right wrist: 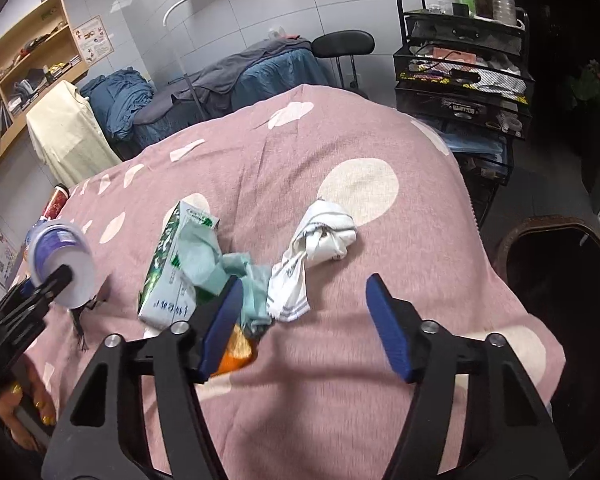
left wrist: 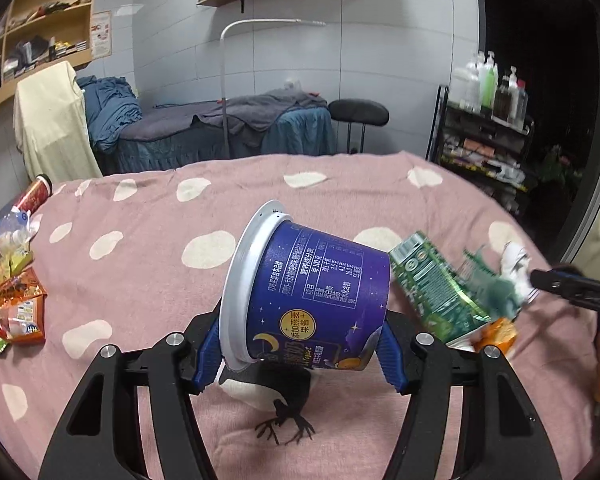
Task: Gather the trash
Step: 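Grasp the white sock with the right gripper while the left holds the purple cup, then carry the white sock over the bin and release it with the right gripper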
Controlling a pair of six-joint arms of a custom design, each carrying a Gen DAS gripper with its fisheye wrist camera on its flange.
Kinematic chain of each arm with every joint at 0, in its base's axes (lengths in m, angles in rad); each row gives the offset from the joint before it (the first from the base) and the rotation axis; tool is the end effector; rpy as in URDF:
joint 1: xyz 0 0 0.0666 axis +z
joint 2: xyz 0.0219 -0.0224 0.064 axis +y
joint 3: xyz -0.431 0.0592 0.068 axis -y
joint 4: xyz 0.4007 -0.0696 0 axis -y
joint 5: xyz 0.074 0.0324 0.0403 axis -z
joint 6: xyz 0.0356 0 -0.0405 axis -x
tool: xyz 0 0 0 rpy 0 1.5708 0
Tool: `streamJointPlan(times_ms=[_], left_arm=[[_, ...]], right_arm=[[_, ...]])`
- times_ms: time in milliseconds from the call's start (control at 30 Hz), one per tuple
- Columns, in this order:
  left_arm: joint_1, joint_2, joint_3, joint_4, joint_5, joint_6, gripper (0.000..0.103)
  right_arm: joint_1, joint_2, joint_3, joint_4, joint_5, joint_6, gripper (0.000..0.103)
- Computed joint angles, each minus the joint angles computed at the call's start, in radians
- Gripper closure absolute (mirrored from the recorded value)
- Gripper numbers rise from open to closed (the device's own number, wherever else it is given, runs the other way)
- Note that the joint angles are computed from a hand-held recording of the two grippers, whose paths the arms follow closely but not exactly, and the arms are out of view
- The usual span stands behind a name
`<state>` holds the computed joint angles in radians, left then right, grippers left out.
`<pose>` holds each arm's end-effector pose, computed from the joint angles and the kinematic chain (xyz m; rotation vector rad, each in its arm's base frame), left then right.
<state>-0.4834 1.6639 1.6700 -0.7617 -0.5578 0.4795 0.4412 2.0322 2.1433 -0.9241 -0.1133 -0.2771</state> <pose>0.5452 -0.2654 0.4843 -0.2650 2.1781 0.1173 0.6748 0.3227 0.4511 -0.2538 2.4167 0.4689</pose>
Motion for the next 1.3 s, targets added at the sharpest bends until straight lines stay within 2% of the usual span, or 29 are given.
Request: streamJointPlan(times_ms=[67, 200, 300, 367, 500, 800, 1067, 1300], left_arm=[[-0.003, -0.013, -0.012, 0.025, 0.016, 0.011, 0.040], [-0.010, -0.034, -0.039, 0.065, 0.065, 0.042, 0.040], [-0.020, -0.037, -0.051, 0.081, 0.079, 0.057, 0.040], [-0.028, -0.037, -0.056, 0.085, 0.090, 0.065, 0.040], [-0.045, -0.033, -0.061, 0.090, 0.099, 0.073, 0.040], [-0.077, -0.030, -0.057, 0.103, 0.124, 0.074, 0.040], [-0.116, 0.003, -0.016, 0.112, 0.160, 0.055, 0.040], [-0.153, 0.054, 0.046, 0.111, 0.203, 0.032, 0.040]], right_arm=[[-0.002, 0.042, 0.069, -0.053, -0.002, -0.015, 0.051], [-0.005, 0.104, 0.164, -0.117, -0.017, -0.036, 0.058], [-0.004, 0.123, 0.192, -0.130, -0.022, -0.039, 0.067], [-0.007, 0.126, 0.193, -0.130, -0.038, -0.038, 0.075], [-0.011, 0.087, 0.126, -0.062, -0.049, -0.049, 0.078], [-0.010, -0.072, -0.115, 0.122, 0.025, -0.013, 0.078], [-0.032, -0.205, -0.310, 0.229, 0.073, -0.005, 0.078], [-0.080, -0.299, -0.449, 0.292, 0.078, -0.035, 0.078]])
